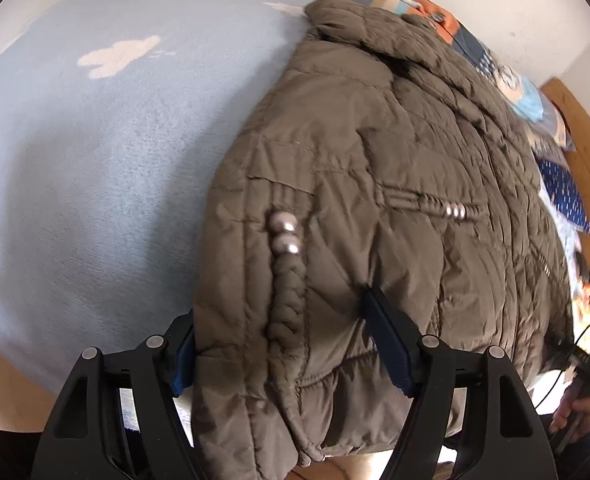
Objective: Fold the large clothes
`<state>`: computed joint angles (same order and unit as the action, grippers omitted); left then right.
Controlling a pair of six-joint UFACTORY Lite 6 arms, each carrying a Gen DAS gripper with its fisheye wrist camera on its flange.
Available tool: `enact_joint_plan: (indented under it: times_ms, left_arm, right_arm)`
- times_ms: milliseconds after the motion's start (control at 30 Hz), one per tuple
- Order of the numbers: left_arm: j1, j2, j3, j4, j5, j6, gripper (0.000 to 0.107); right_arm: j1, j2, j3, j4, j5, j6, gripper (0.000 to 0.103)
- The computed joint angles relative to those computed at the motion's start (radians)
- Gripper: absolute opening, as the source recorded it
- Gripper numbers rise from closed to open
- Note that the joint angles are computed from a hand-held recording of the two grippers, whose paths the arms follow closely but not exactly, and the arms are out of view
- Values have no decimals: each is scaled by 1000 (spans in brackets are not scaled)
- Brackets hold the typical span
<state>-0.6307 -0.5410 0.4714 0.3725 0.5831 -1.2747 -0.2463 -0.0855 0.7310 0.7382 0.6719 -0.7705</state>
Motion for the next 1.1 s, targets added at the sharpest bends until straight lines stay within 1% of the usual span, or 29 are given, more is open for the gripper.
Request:
enact_joint_plan:
  times_ms: [67, 167, 300, 400, 433, 467, 500, 533, 567, 600, 700, 767, 900, 933, 967, 1100]
  left_arm:
    - [-62, 0, 15, 58, 51, -67, 64]
    - [-114, -15, 15, 71, 90, -122, 64]
    - [-121, -28, -20, 26, 56, -162, 75]
    - [-174, 33, 8, 87, 70, -248, 76]
    - [-189, 50, 20, 107, 80, -263, 74]
    - [-211, 65, 33, 132, 92, -289, 69]
    - [-228, 70, 40, 148, 105, -305, 63]
    - [-251, 81, 52, 172, 124, -325, 59]
    - [-269, 86, 61, 190, 141, -338, 52]
    - [-284, 94, 70, 205, 155, -349, 45]
    - [-333, 122, 100, 245, 199, -375, 33]
    - [-344, 123, 106, 253, 214, -379, 30]
    - [-391, 158, 143, 285, 274, -406, 23]
    - [-412, 167, 154, 296, 301, -412, 23]
    - [-441, 174, 164, 305, 333, -429, 22]
    - [-488, 199, 199, 334, 393, -463, 21]
  right_arm:
    - [-19, 4, 2, 10, 18, -14, 58]
    - [-62, -1, 9, 18, 59, -25, 58]
    - [-100, -8, -3, 35, 89, -42, 61]
    - [-94, 6, -11, 39, 97, -53, 67]
    - [-83, -3, -17, 32, 84, -48, 66]
    - [-58, -24, -26, 16, 65, -35, 52]
    - [-33, -48, -34, -1, 48, -27, 45]
    - [-4, -79, -44, -21, 24, -10, 37]
    - [34, -123, -58, -64, -6, 22, 33]
    - [70, -154, -69, -108, -35, 61, 31]
    - [179, -244, -107, -268, -113, 211, 27]
    - [229, -282, -121, -351, -139, 292, 25]
    - [270, -325, -128, -414, -149, 357, 23]
    - [285, -337, -130, -430, -154, 378, 22]
    - [272, -344, -127, -423, -147, 356, 22]
    - [314, -371, -123, -462, -158, 415, 21]
